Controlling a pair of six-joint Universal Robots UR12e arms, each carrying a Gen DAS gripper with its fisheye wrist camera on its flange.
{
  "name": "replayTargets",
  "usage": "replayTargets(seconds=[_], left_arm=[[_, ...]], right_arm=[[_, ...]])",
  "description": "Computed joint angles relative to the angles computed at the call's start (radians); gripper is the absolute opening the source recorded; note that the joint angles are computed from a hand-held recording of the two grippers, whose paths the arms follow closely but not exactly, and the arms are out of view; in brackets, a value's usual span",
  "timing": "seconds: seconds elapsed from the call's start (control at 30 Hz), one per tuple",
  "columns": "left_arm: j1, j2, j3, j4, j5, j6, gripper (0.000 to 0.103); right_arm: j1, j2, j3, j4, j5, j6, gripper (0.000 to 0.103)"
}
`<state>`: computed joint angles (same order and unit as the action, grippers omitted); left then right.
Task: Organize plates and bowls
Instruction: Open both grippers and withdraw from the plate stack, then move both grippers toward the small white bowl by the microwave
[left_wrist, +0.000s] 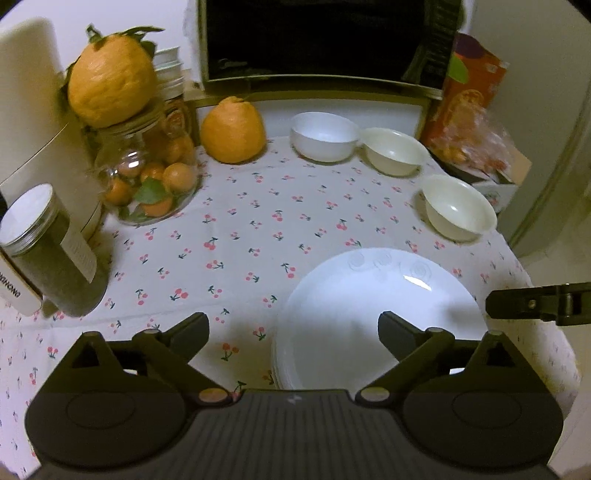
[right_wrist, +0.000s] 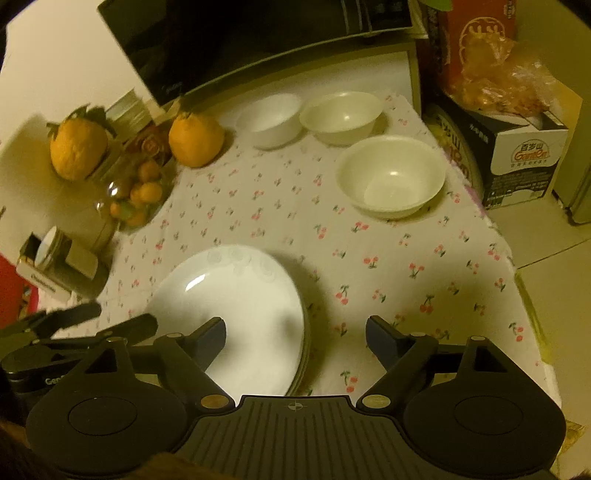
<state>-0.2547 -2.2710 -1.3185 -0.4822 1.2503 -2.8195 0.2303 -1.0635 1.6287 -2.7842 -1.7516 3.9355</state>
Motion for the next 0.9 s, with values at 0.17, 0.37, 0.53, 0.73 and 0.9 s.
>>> replayTargets(seconds=[0.17, 0.37, 0.53, 0.73, 0.9], left_arm=[[-0.003, -0.020, 0.062, -0.062, -0.013, -0.101, 0.100], [-0.015, -0.054, 0.131, -0.049, -0.003, -0.181, 0.103], [-0.025, -0.097, 0.209, -0.082, -0.007, -0.191, 0.103], [-0.033, -0.163, 0.321, -0.127, -0.032, -0.206, 0.103], [-0.042, -0.232, 0.438, -0.170, -0.053, -0.246, 0.103]], right_arm=[[-0.010, 0.011, -0.035, 0.011, -0.007, -0.045, 0.085], [-0.028, 0.033, -0.083, -0.019, -0.028, -0.100, 0.085], [-0.053, 0.058, -0.116, -0.058, -0.043, -0.112, 0.090], [-0.102, 0.092, -0.160, -0.075, 0.018, -0.081, 0.090], [-0.135, 0.133, -0.221, -0.064, 0.048, -0.078, 0.090]])
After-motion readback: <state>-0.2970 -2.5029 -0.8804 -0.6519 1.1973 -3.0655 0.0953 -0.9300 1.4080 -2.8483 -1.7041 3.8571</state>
